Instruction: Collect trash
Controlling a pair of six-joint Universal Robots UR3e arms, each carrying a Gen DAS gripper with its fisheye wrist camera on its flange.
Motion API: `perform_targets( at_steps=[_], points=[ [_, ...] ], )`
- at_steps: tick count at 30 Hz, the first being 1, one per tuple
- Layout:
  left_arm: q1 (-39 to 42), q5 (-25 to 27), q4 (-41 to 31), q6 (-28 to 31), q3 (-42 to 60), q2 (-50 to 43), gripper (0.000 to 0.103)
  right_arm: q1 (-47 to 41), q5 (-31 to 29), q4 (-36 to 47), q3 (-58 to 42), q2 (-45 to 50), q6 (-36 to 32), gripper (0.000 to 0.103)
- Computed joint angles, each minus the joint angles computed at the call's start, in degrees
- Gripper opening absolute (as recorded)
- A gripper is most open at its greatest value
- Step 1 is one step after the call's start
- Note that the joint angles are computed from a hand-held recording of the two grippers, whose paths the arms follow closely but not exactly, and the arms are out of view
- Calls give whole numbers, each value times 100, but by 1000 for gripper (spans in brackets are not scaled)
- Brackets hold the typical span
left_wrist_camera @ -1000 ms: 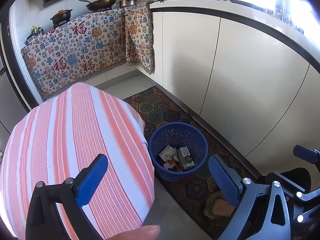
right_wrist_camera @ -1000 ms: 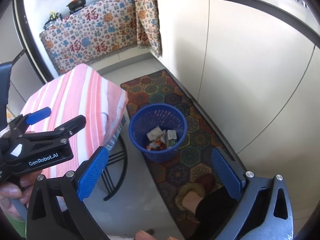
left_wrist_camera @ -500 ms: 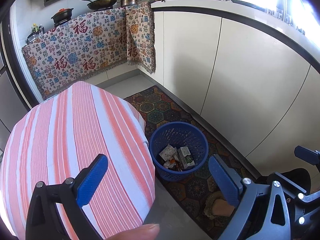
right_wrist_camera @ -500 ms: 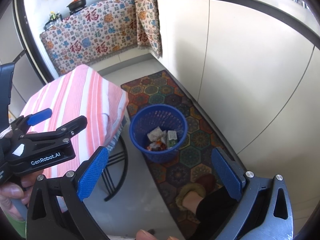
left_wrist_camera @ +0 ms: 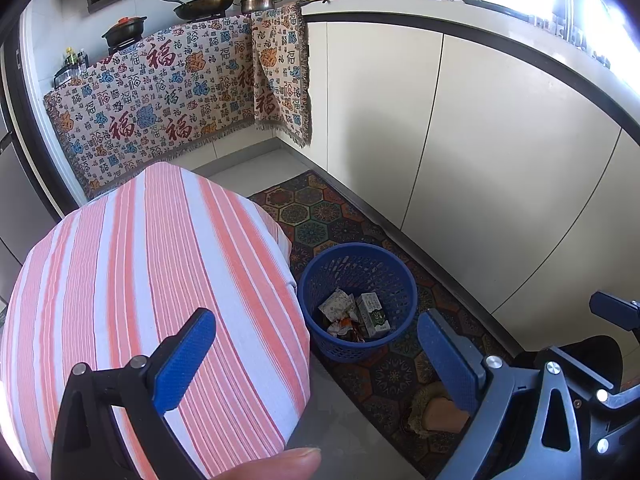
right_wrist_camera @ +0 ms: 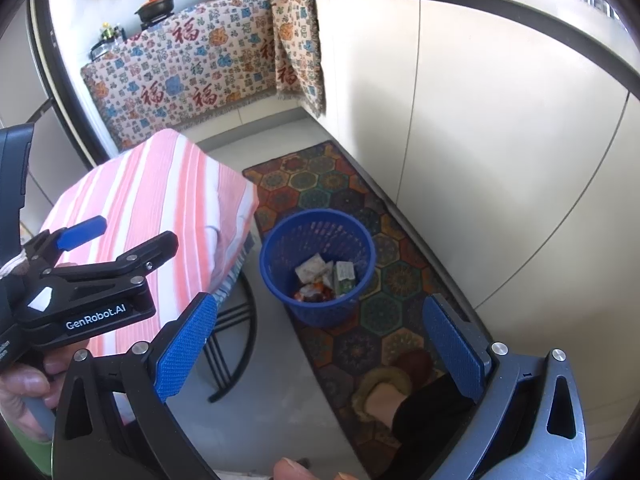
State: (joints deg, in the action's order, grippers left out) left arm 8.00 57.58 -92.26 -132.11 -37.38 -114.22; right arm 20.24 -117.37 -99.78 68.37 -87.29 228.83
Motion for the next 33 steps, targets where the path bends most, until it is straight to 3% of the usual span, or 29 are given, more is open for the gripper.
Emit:
perform_targets(
  at_steps=[33],
  points=[
    [-26, 11, -20, 149, -21, -16, 103, 14, 65, -24, 36, 6, 47, 103]
  ],
)
